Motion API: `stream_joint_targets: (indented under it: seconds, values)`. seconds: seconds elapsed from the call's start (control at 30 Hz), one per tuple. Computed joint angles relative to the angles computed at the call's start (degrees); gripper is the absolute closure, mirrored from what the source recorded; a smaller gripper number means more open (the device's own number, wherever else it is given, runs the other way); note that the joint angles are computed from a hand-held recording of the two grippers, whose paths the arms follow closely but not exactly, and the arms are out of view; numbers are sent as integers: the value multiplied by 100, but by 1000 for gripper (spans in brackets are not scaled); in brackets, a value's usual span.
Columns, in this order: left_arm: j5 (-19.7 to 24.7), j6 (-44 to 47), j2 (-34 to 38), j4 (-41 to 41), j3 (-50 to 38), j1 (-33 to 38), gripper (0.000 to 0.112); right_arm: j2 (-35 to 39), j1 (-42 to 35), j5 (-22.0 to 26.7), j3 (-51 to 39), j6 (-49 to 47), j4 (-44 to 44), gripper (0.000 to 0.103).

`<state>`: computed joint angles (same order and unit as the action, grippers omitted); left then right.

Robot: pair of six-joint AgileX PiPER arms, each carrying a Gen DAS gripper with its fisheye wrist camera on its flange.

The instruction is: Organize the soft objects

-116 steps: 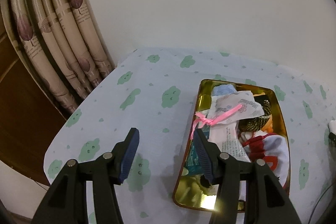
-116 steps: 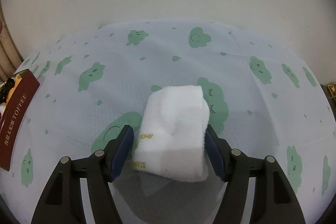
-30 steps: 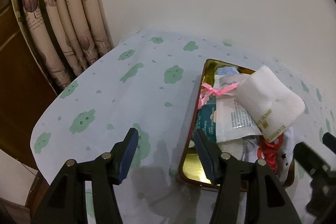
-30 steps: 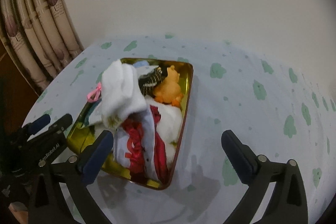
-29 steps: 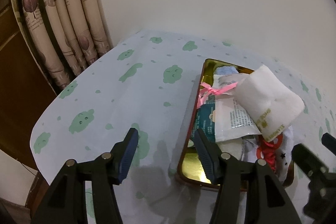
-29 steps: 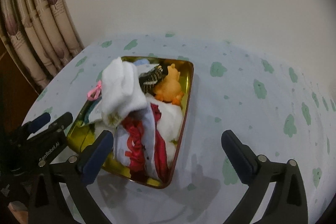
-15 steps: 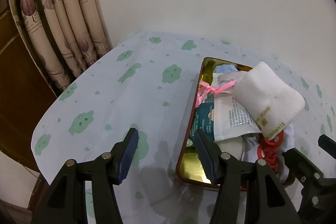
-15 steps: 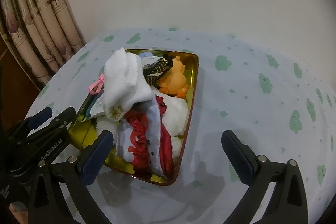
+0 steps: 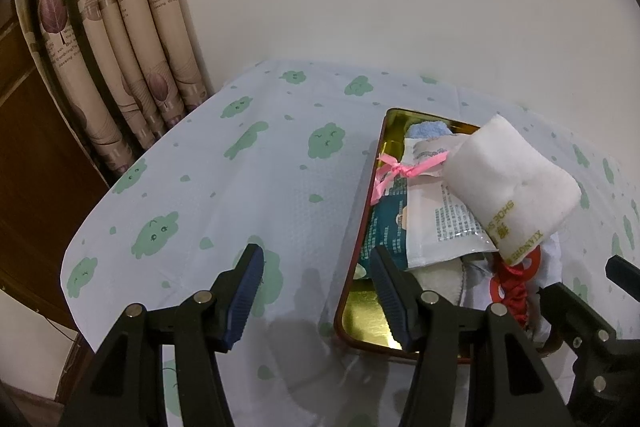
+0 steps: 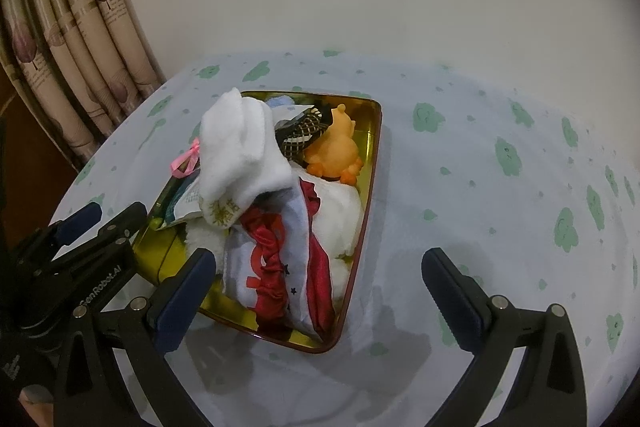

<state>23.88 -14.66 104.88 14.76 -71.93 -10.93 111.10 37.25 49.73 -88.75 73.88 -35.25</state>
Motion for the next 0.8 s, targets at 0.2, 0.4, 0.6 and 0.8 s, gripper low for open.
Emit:
stream_joint_targets:
  seconds: [0.2,0.4,0.6,0.8]
  values:
    - [16,22,0,-13,-7,-1,56,-3,4,-20,4,-4,18,1]
    - [10,-25,-5,26,1,-9,56,-10,2,-21,8,-31,35,1]
    - [10,-21,-3,17,1,-9,56,-28,-37,-126,49,-115,160,1]
    - [6,-28,-2,36,5,-7,56,-8,-35,-123,41,-137,157,1]
